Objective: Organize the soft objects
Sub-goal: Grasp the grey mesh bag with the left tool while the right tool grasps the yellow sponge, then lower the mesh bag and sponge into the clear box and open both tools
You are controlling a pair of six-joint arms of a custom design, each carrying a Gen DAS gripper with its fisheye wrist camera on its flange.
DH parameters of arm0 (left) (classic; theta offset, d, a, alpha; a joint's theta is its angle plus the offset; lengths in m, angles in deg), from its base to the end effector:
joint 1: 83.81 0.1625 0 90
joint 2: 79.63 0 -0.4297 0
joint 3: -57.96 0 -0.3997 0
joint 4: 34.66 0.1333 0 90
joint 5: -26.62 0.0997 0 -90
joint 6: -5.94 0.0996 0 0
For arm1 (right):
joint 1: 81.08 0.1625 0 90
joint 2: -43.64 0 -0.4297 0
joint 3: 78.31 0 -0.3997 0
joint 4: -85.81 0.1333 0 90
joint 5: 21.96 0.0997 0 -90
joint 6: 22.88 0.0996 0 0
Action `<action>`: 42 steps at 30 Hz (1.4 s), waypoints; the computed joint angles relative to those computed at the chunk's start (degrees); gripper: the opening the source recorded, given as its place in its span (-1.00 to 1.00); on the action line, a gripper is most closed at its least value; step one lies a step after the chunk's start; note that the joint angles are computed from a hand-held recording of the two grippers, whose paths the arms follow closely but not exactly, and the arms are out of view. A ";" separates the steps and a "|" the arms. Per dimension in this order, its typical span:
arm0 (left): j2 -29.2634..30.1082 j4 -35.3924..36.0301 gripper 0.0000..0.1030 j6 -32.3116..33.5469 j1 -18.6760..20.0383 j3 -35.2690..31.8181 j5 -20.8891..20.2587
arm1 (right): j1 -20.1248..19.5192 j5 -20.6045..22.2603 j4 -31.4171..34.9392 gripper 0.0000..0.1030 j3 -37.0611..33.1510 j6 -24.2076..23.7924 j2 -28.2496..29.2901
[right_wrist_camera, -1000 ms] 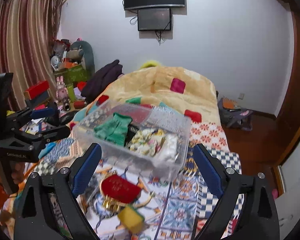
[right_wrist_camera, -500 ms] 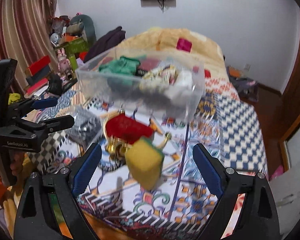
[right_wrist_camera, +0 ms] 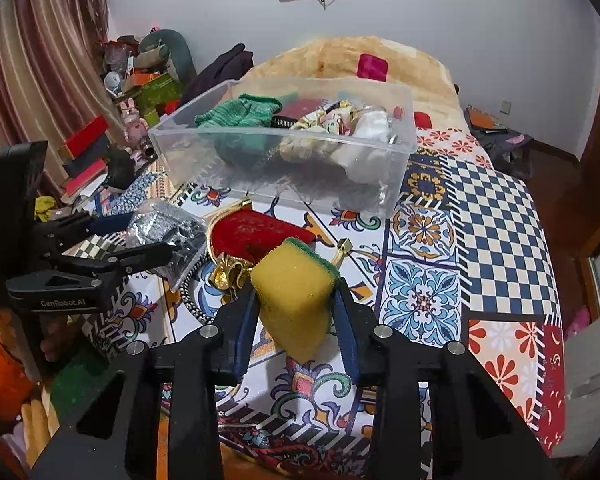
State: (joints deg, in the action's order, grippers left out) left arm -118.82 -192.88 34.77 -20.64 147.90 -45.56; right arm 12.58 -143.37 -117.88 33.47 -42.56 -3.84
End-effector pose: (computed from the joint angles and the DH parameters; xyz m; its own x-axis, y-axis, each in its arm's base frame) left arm -0.1741 -0.7070 0.0640 -0.5730 0.7151 -0.4005 0.8068 0.5780 -0.1222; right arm 0.1191 -0.5868 0.1394 -0.8118 0.1017 0.5751 -0.3345 0.7263 -0.6006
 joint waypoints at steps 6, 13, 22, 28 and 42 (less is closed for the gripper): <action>-0.30 0.54 -0.02 0.28 0.28 0.21 -1.91 | 0.31 0.21 -1.42 -0.38 0.29 -0.23 -0.50; -1.37 -1.46 -0.39 1.42 -0.25 1.98 -1.98 | 1.02 0.02 -2.75 -0.38 0.03 -1.36 -0.79; -3.83 -5.57 -0.40 1.63 -0.80 2.18 -4.03 | 1.94 -0.48 -5.90 -0.38 -1.65 -3.97 -1.22; -3.96 -9.79 -0.40 2.53 -1.75 0.28 -6.15 | 2.85 -0.08 -8.51 -0.38 -4.31 -7.01 -0.72; 3.38 -9.11 -0.39 4.06 -2.70 -11.93 -5.11 | 2.87 3.83 -3.90 -0.38 -15.60 -10.84 3.53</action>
